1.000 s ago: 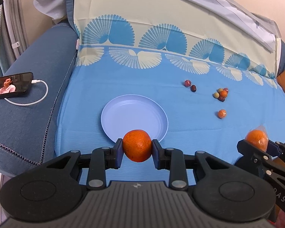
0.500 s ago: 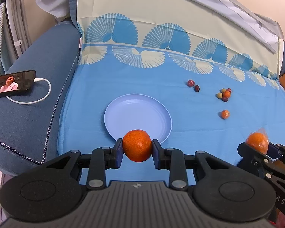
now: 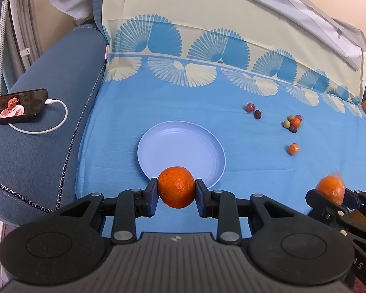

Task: Organize fruits
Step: 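Carry both held oranges over the light blue plate, then open the left tool over the plate while the right tool releases its orange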

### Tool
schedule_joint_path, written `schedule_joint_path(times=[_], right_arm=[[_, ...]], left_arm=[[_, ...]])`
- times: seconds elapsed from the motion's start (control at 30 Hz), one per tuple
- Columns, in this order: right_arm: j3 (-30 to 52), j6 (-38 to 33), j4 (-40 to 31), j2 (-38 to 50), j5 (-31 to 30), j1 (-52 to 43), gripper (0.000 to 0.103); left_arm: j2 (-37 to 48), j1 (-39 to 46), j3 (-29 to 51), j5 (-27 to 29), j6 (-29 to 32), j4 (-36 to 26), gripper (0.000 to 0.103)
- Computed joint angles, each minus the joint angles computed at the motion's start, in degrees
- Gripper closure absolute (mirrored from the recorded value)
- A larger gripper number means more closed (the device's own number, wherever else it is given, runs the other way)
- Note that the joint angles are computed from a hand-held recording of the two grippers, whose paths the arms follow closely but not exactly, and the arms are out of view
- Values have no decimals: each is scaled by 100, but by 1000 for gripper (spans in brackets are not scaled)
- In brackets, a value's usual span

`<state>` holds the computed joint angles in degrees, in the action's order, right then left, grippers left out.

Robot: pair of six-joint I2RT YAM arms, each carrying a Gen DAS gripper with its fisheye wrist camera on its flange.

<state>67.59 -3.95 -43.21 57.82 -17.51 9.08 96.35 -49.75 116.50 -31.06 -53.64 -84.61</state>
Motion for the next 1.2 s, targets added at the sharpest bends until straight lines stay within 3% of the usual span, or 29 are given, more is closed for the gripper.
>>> schedule_joint_path(times=[0.63, 0.93, 1.2], right_arm=[[304, 170, 457, 1079, 283, 608, 63], [643, 140, 904, 2202, 508, 1044, 63], [1074, -56, 1050, 3467, 789, 1298, 63]], left_arm=[[-60, 1102, -495, 592, 647, 676, 68], [214, 1729, -895, 1109, 1336, 1445, 69], [1017, 2257, -1137, 1490, 2121, 2266, 68]])
